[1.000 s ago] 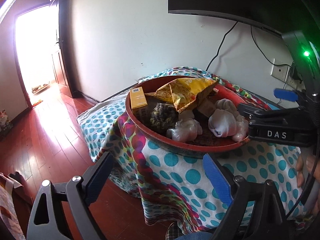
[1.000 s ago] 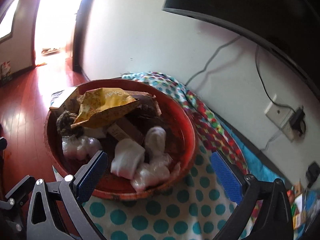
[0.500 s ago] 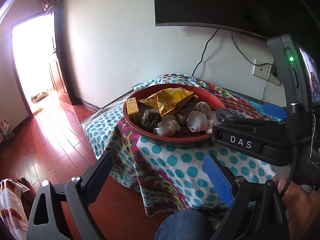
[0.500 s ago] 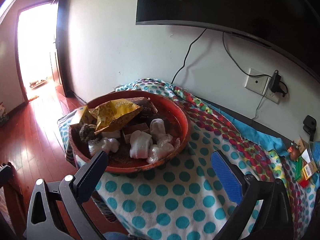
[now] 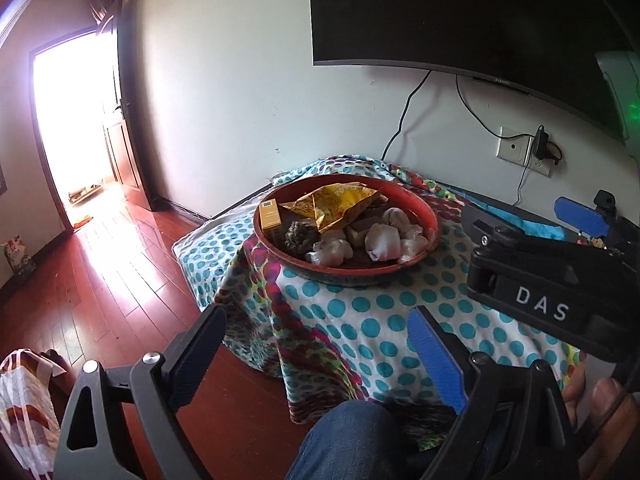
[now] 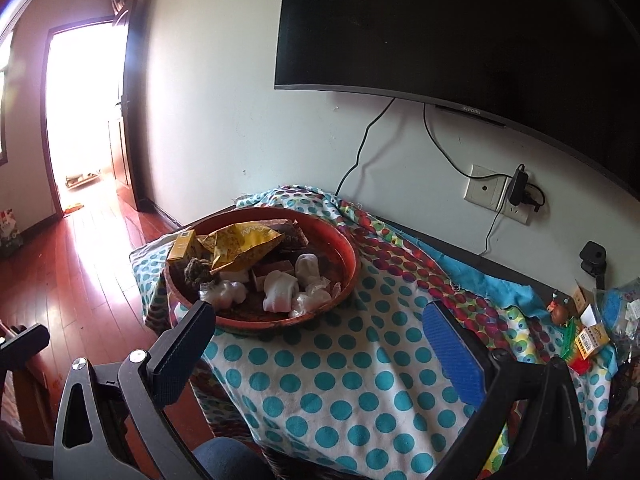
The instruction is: Organize objects
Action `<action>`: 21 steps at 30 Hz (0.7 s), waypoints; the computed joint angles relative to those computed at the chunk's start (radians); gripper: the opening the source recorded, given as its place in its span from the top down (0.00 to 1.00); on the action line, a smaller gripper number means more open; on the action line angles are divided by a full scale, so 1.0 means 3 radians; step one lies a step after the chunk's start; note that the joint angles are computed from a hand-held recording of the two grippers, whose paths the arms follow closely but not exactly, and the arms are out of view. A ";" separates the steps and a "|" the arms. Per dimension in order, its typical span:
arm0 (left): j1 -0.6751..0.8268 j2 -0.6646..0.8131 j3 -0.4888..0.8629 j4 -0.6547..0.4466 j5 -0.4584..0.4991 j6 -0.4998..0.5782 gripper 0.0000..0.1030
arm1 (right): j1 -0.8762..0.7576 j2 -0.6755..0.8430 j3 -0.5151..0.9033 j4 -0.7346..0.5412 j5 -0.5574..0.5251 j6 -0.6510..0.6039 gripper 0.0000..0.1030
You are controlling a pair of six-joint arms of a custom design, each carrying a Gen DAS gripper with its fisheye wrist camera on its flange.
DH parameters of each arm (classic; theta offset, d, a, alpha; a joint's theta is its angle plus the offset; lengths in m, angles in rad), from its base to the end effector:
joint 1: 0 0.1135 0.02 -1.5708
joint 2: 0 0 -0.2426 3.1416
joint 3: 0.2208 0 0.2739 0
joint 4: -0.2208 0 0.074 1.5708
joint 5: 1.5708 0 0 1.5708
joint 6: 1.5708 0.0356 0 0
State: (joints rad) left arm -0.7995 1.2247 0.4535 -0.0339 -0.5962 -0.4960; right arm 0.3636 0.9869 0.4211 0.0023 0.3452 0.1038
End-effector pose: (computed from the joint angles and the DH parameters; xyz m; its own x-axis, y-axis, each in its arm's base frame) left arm 0.1836 -0.1602 0.1239 -0.5952 0.0473 -0.8022 0.0441 0.9987 0.0262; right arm 0.2238 0.0723 0.1659 -0.5035 -0.0873 -0.8596 -0.0152 0.9956 -0.0922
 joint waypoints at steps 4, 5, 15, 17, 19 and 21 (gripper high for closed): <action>0.0074 0.0086 0.0013 -0.0017 0.0068 -0.0046 0.09 | -0.0007 0.0009 -0.0042 0.0040 -0.0061 0.0017 0.00; 0.0111 0.0090 -0.0006 0.0013 0.0125 -0.0057 0.09 | -0.0014 0.0042 -0.0042 0.0055 -0.0089 0.0020 0.00; 0.0189 0.0189 0.0032 -0.0169 -0.0093 -0.0408 0.09 | -0.0114 0.0162 -0.0095 0.0155 -0.0215 0.0082 0.00; 0.0180 0.0166 0.0009 -0.0131 -0.0092 -0.0328 0.09 | -0.0078 0.0149 -0.0103 0.0157 -0.0191 0.0079 0.00; 0.0154 0.0113 -0.0029 -0.0099 -0.0071 -0.0283 0.09 | -0.0031 0.0146 -0.0102 0.0154 -0.0153 0.0070 0.00; 0.0127 0.0085 -0.0041 -0.0093 -0.0077 -0.0261 0.09 | 0.0014 0.0128 -0.0103 0.0141 -0.0116 0.0057 0.00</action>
